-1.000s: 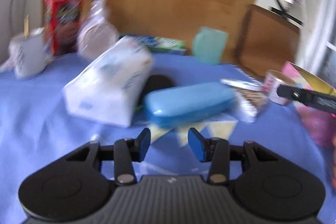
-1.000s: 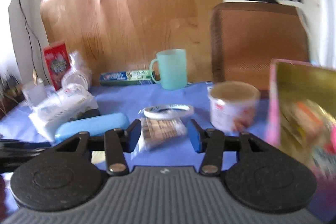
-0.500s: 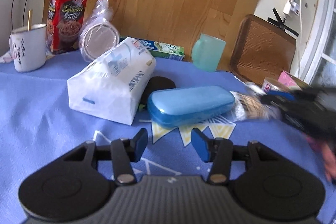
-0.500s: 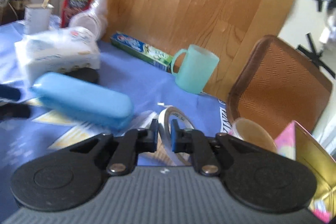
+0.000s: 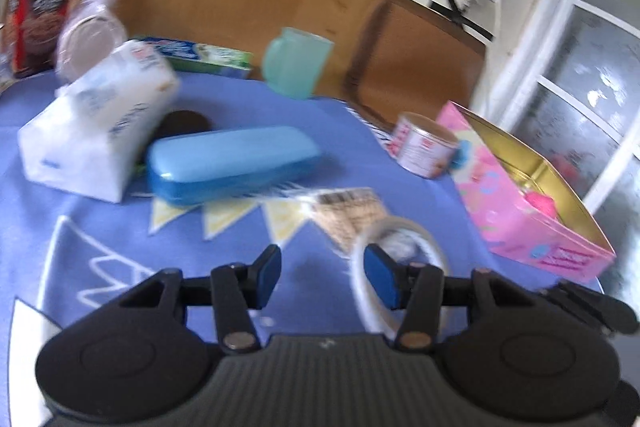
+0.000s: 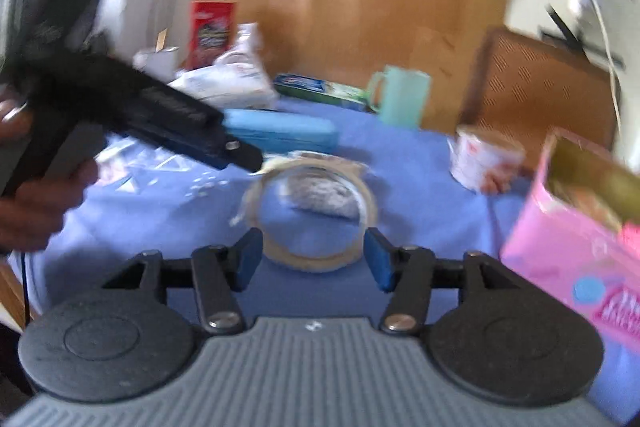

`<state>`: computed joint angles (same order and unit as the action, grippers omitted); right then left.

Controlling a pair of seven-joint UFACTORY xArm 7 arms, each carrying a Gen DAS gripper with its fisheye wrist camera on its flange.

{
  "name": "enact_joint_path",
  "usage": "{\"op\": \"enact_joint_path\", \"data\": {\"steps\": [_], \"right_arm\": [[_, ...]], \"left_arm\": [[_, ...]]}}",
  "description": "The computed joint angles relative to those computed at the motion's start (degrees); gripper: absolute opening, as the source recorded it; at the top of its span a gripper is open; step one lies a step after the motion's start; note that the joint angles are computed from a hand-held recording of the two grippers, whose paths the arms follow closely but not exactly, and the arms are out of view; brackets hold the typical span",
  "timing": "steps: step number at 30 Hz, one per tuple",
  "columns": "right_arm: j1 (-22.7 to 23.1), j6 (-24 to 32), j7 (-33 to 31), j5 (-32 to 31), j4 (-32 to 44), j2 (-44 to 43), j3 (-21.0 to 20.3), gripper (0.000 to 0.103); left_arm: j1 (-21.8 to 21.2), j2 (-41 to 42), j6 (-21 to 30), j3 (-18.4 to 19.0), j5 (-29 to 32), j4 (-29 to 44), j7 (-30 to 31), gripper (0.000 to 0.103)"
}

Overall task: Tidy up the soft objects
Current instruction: 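Grasp the clear tape roll on the table with the left tool, then carry the tape roll over the pink tin and open the left tool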

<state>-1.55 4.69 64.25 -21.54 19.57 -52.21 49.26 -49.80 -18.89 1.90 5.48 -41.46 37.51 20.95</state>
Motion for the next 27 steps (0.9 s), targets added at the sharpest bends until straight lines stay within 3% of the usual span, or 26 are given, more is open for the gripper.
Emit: {"op": "enact_joint_path", "data": {"steps": [3, 5, 7, 9, 11, 12, 14, 15, 16, 20, 22, 27], "right_arm": [[-0.49, -1.81, 0.34, 0.68, -0.07, 3.22, -0.93, 0.063], [-0.88, -3.47, 0.90, 1.33, -0.04, 4.94, -0.49, 0.071], [-2.07, -4.36, 1.30, 1.49, 0.42, 4.90, 1.24, 0.080], [-4.18, -4.57, 0.63, 0.90, 1.41, 4.99, 3.49, 0.079], [-6.29, -2.78, 2.22, 1.58, 2.18, 2.77, 6.31, 0.069], [-5.63, -2.82, 2.60, 1.86, 1.43, 2.12, 5.45, 0.066], [-4.57, -3.06, 4.41, 2.73, -0.36, -1.00, 4.49, 0.051], [-3.81, -2.97, 4.40, 2.65, -0.93, -2.02, 3.72, 0.017], [-3.54, -1.25, 4.78, 2.68, -0.96, -3.59, 3.80, 0.013], [-2.96, 2.86, 6.84, 1.65, -1.99, -9.32, 3.29, 0.015], [-1.42, 4.29, 7.68, 1.42, -2.95, -10.06, 2.03, 0.015], [2.85, 6.49, 9.79, 0.56, -5.61, -10.38, -0.73, 0.015]], "left_arm": [[4.49, 1.14, 2.19, -4.91, 4.36, 1.06, -4.18, 0.044], [6.56, 2.24, 3.93, -7.18, 6.47, 2.02, -6.54, 0.041], [8.54, 3.14, 6.41, -9.40, 8.69, 2.94, -8.63, 0.027], [12.41, 3.27, 6.51, -13.95, 13.85, 2.59, -13.12, 0.022], [18.01, 2.59, 5.87, -19.57, 22.19, 2.06, -20.43, 0.022], [18.19, 2.30, 5.29, -19.85, 24.05, 2.03, -21.67, 0.022], [13.05, 1.65, 4.47, -15.77, 22.08, 2.49, -19.13, 0.021], [10.33, 1.44, 3.80, -13.79, 20.80, 2.85, -17.20, 0.020], [8.12, 1.56, 3.45, -12.39, 19.96, 3.62, -15.40, 0.018], [5.79, 4.50, 1.90, -13.17, 20.72, 7.91, -12.73, 0.018], [8.87, 6.53, 1.62, -16.67, 24.15, 10.03, -15.63, 0.018], [12.47, 9.16, 4.69, -19.09, 27.45, 12.06, -21.44, 0.017]]}}
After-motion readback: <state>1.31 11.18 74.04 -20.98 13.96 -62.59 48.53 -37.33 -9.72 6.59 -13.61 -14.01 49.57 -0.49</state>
